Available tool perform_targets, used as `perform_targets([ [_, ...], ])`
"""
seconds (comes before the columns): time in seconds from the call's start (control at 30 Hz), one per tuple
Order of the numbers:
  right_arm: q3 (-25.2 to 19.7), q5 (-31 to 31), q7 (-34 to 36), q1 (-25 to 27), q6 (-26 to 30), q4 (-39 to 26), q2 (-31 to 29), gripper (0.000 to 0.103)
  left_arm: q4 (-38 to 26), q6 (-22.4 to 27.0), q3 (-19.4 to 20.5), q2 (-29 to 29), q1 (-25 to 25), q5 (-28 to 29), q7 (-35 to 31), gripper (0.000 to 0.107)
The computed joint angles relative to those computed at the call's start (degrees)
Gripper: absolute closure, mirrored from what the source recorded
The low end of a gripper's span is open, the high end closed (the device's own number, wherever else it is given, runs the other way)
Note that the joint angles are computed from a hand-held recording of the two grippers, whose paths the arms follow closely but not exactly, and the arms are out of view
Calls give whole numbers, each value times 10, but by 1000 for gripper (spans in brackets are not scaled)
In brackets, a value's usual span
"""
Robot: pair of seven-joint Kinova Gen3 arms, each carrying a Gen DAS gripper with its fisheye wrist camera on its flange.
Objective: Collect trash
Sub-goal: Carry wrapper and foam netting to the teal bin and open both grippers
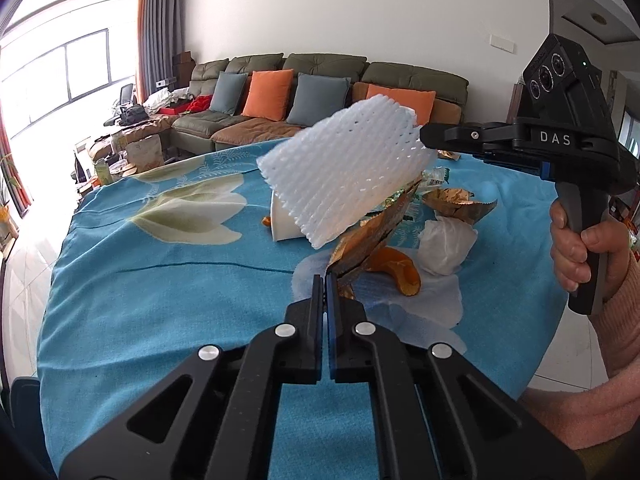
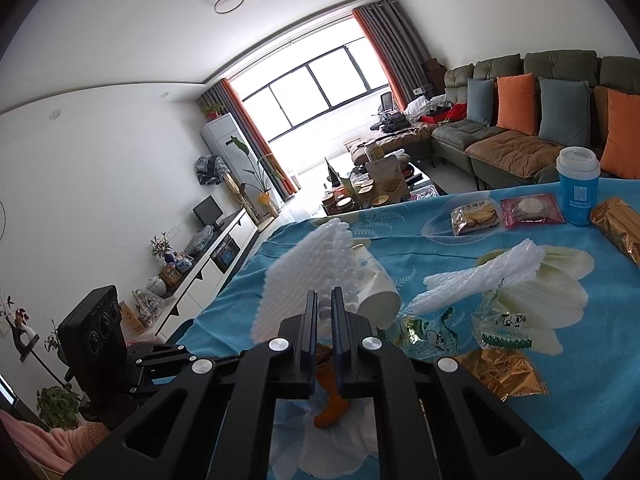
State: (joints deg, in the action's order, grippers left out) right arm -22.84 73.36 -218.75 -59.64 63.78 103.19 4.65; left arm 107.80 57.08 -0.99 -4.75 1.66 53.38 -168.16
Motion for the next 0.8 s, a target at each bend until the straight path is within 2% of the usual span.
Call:
perform_targets([
  [0.33, 2, 21, -11, 1, -19, -3, 5, 98, 15, 43, -53, -32, -46, 8, -6, 106],
  [0.63, 15, 48, -25, 9, -76, -10, 18, 98, 16, 53, -94, -44, -91, 1, 5, 106],
  [0.8, 25, 61, -15, 10, -105, -29, 31, 98, 18, 42, -106, -51, -113, 0, 14, 106],
])
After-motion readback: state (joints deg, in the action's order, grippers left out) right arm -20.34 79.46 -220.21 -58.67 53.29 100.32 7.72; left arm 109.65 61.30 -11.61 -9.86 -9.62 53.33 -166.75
